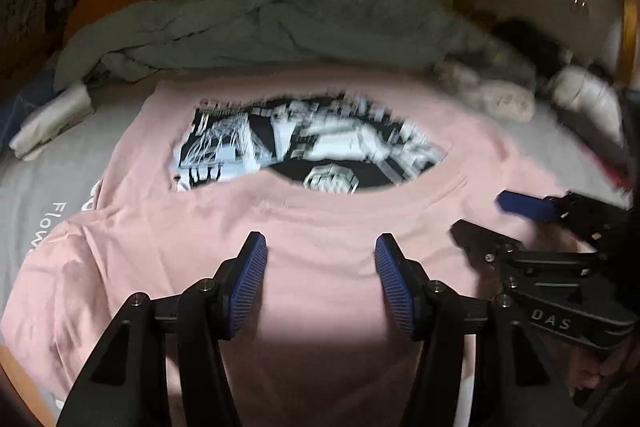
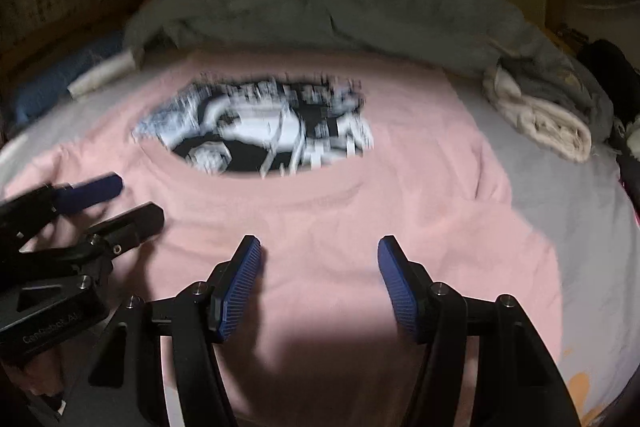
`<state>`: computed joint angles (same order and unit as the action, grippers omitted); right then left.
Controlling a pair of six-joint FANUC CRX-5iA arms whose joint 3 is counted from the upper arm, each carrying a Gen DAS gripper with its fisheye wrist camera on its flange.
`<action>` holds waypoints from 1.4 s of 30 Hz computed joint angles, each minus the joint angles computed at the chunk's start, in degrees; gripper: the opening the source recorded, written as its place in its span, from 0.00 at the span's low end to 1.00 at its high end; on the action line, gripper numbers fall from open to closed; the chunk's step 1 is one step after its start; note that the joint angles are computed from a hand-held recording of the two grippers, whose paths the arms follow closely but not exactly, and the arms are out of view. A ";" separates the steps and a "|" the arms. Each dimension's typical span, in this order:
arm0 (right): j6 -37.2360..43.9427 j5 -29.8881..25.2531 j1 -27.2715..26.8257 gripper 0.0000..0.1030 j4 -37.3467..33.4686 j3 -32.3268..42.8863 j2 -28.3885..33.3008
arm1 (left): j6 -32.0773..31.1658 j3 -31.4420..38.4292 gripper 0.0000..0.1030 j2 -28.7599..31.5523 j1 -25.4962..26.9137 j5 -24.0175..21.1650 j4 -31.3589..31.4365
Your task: Fold small clothes
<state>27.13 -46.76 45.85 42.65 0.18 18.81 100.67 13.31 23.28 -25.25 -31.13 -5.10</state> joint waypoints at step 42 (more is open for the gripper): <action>-32.57 -7.69 -2.81 0.99 36.67 -16.92 -10.05 | 69.89 -4.15 1.00 -13.15 -12.35 -15.32 -63.40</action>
<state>-5.44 -54.45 43.04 79.32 -16.74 8.76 170.56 9.17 10.13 -37.60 -46.45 -68.50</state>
